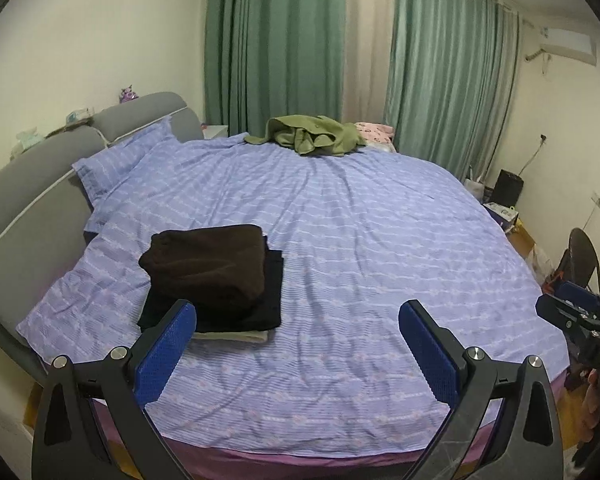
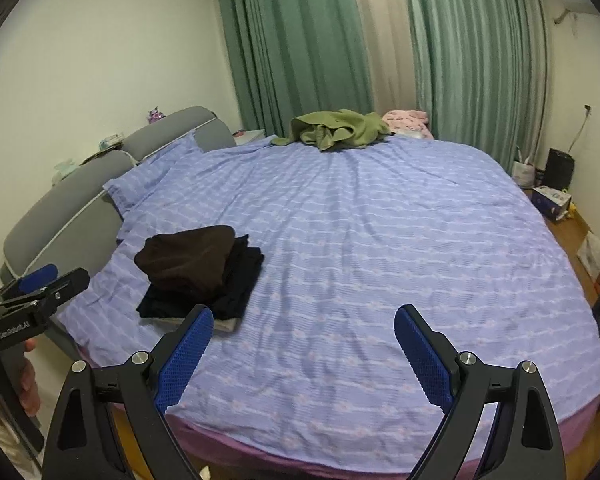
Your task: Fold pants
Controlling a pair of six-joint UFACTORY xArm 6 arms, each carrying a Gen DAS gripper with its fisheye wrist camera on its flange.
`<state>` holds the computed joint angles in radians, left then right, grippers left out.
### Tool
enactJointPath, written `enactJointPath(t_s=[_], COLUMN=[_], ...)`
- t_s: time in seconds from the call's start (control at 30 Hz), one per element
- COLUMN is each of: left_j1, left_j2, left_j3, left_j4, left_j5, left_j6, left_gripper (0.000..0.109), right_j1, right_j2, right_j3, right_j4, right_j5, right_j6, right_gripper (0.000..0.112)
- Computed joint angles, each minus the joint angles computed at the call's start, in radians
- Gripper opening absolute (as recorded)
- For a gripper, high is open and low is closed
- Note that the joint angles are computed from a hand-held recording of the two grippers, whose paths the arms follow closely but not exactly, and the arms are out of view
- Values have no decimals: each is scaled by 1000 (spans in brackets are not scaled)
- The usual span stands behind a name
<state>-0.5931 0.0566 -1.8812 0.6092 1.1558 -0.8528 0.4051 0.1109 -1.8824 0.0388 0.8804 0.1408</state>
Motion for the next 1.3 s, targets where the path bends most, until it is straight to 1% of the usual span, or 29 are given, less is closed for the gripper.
enactJointPath(t_s=[0.13, 0.43, 0.63, 0.9, 1.3], left_j1=[-46, -130, -175, -212, -251], left_j2=[33, 104, 124, 121, 130], left_j3=[-47, -151, -174, -165, -195], left_j4=[6, 43, 59, 67, 90], left_j5=[24, 69, 97, 102, 136], left_j6=[-11, -24, -44, -75, -74], left_gripper=[103, 103, 103, 103, 103], right_j1=[-37, -86, -104, -114, -122], right_j2=[-80, -216, -273, -338, -408], right_j3=[96, 255, 313, 378, 453], right_j4=[32, 45, 51, 51, 60], right_j5=[-14, -54, -63, -66, -80], right_j6=[-27, -45, -59, -68, -54], right_gripper=[93, 93, 93, 93, 93])
